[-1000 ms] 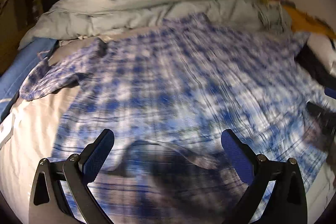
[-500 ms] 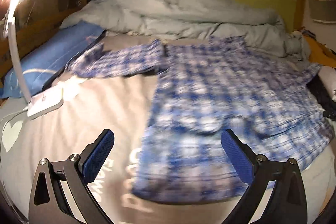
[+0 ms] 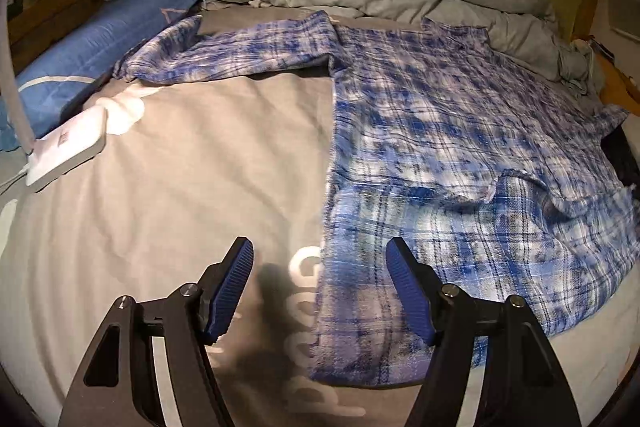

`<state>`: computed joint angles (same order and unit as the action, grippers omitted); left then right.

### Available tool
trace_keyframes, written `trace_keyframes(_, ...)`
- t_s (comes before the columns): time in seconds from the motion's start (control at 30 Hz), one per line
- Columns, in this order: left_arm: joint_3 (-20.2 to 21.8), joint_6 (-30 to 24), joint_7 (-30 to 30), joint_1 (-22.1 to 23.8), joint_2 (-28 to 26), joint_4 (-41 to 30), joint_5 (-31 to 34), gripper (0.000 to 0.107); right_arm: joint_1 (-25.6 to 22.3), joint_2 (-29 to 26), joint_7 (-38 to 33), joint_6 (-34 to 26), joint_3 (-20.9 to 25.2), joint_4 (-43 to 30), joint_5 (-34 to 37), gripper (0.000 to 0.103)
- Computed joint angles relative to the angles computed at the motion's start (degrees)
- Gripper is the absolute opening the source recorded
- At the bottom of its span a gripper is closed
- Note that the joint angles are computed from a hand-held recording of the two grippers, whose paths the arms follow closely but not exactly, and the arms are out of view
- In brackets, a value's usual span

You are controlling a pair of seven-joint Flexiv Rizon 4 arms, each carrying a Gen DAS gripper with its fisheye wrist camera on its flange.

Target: Fold large clothes

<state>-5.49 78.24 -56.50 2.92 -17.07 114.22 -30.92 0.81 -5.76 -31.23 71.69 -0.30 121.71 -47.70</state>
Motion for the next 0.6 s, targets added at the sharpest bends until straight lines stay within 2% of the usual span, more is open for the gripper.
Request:
trace_keyframes(0.07,-0.7,0.6,0.8,0.0,-0.2,0.0,-0.3,0.064,-0.6,1.9,5.1,1.2,-0.8,0.9,-4.0,0.002)
trace_keyframes(0.17,0.1,0.6,-0.2,-1.1,-1.0,-1.0,1.5,0.063,-1.7,3.3,6.4,-0.5,0.1,1.4,-2.4,0.002)
trace_keyframes(0.23,2.7,-0.3,-3.5,-3.1,-2.2,-2.6,5.8,0.059,-1.6,2.4,2.0,-3.1,1.2,0.7,4.9,0.002)
trace_keyframes(0.27,4.5,-1.0,-6.0,-4.3,-2.9,-3.7,8.6,0.059,-1.1,1.2,-3.2,-5.4,2.0,-0.7,11.6,0.002)
trace_keyframes(0.3,5.7,-1.3,-8.0,-5.0,-3.4,-4.4,10.7,0.059,-0.7,0.4,-5.9,-7.6,2.4,-1.7,15.3,0.002)
trace_keyframes(0.37,7.1,-1.0,-11.9,-5.9,-4.6,-5.5,13.6,0.057,-0.1,-0.8,-6.8,-8.5,2.1,-2.3,17.4,0.003)
trace_keyframes(0.4,6.5,-0.3,-12.5,-5.4,-4.9,-5.5,13.9,0.053,0.2,-1.0,-6.4,-8.3,1.8,-2.3,17.1,0.005)
trace_keyframes(0.47,3.6,1.4,-11.9,-3.1,-4.8,-4.8,12.1,0.035,0.5,-0.5,-5.8,-7.9,1.4,-2.2,16.5,0.007)
trace_keyframes(0.5,1.3,2.1,-10.4,-1.3,-4.5,-4.1,10.2,0.030,0.4,-0.3,-6.2,-7.2,1.4,-2.2,16.8,0.015)
trace_keyframes(0.53,-0.3,2.6,-9.4,-0.2,-4.2,-3.4,8.7,0.019,0.3,0.1,-6.6,-6.0,1.5,-1.9,17.5,0.030)
trace_keyframes(0.57,-1.4,3.7,-8.6,0.4,-3.8,-2.5,7.6,0.012,0.3,0.6,-6.8,-5.0,1.6,-1.5,17.8,0.039)
trace_keyframes(0.6,-1.6,5.1,-8.5,0.3,-3.6,-2.0,7.2,0.008,0.3,1.0,-6.8,-4.3,1.7,-1.3,18.0,0.054)
